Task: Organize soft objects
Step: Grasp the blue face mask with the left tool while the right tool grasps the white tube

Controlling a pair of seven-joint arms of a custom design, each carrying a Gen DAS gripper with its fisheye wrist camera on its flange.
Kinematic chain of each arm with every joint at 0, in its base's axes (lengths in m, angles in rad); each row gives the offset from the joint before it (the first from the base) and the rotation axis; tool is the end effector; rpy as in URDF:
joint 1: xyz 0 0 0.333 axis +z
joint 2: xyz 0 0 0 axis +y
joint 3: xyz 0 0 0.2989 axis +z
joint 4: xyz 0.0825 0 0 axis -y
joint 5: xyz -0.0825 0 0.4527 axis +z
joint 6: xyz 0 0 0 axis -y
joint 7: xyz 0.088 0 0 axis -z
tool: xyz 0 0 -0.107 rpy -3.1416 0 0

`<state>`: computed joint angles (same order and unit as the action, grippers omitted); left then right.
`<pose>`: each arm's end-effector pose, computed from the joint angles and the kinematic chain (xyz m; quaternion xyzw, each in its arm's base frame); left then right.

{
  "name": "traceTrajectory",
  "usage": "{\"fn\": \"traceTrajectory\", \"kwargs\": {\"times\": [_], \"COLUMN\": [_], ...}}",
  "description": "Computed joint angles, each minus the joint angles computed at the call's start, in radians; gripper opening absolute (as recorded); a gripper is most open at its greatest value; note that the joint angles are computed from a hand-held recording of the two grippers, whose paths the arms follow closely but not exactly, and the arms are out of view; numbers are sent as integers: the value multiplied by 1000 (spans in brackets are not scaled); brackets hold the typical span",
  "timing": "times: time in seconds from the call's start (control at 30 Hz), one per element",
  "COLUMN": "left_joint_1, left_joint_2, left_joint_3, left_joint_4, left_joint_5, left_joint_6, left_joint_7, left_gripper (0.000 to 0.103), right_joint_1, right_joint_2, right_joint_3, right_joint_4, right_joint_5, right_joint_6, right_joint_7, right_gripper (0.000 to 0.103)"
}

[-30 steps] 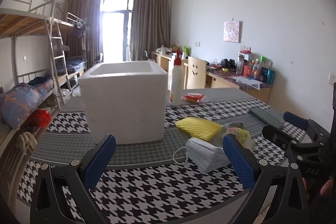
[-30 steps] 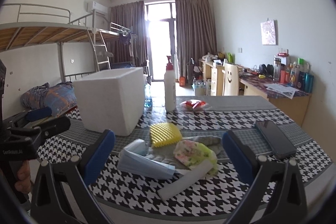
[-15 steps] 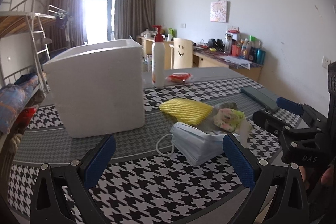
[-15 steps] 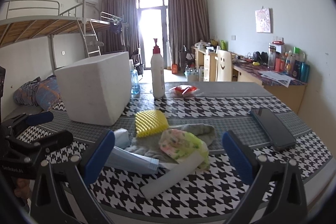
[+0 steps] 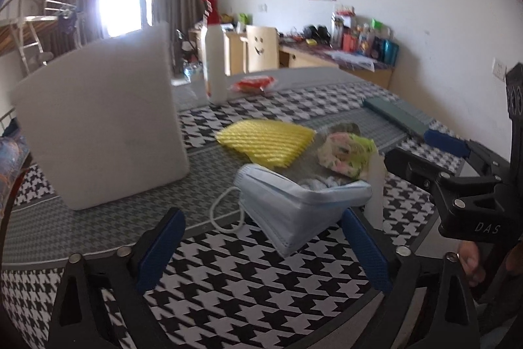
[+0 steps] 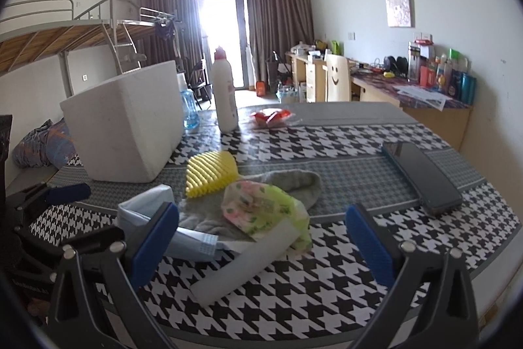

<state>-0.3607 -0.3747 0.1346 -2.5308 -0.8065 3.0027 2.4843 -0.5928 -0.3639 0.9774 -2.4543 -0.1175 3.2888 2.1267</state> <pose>0.5158 -0.0649 0.4322 -0.5085 0.7438 -0.3657 0.2332 0.5100 0.2357 0.4377 -0.6380 0.5796 -0.2996 0.4090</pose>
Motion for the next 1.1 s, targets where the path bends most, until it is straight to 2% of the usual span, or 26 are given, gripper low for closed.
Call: {"fn": "traceTrajectory", "kwargs": {"times": [0.13,0.23,0.3,0.47,0.6,0.7,0.87,0.97,1.07,1.1], "left_joint_1": [15,21,50,69,72,86,110,115,104,98], "left_joint_2": [32,51,63,65,61,67,74,71,54,47], "left_joint_3": [-20,-30,-54,-65,-72,-86,-102,-108,-101,-98], "left_joint_4": [26,37,43,52,53,60,72,70,57,51], "left_joint_5": [24,6,24,-13,-63,-70,-81,-101,-152,-173], "left_joint_6": [-44,-48,-63,-115,-132,-155,-192,-189,-169,-155], "left_joint_7": [18,43,24,64,122,132,138,152,196,215], "left_gripper": [90,78,67,63,49,43,32,26,23,23], "right_joint_1": [41,80,90,173,256,338,530,672,857,888], "right_joint_2": [21,33,37,81,107,122,154,166,176,177], "right_joint_3": [-43,-83,-94,-177,-259,-343,-531,-666,-830,-853], "right_joint_4": [-1,-4,-3,8,11,7,4,3,1,-2], "right_joint_5": [-15,-37,-58,-108,-135,-140,-116,-70,33,58], "right_joint_6": [-21,-45,-62,-95,-108,-110,-124,-138,-153,-153], "right_joint_7": [0,13,34,57,70,74,41,-5,-111,-133], "right_gripper": [103,103,101,94,90,87,78,69,59,57]}}
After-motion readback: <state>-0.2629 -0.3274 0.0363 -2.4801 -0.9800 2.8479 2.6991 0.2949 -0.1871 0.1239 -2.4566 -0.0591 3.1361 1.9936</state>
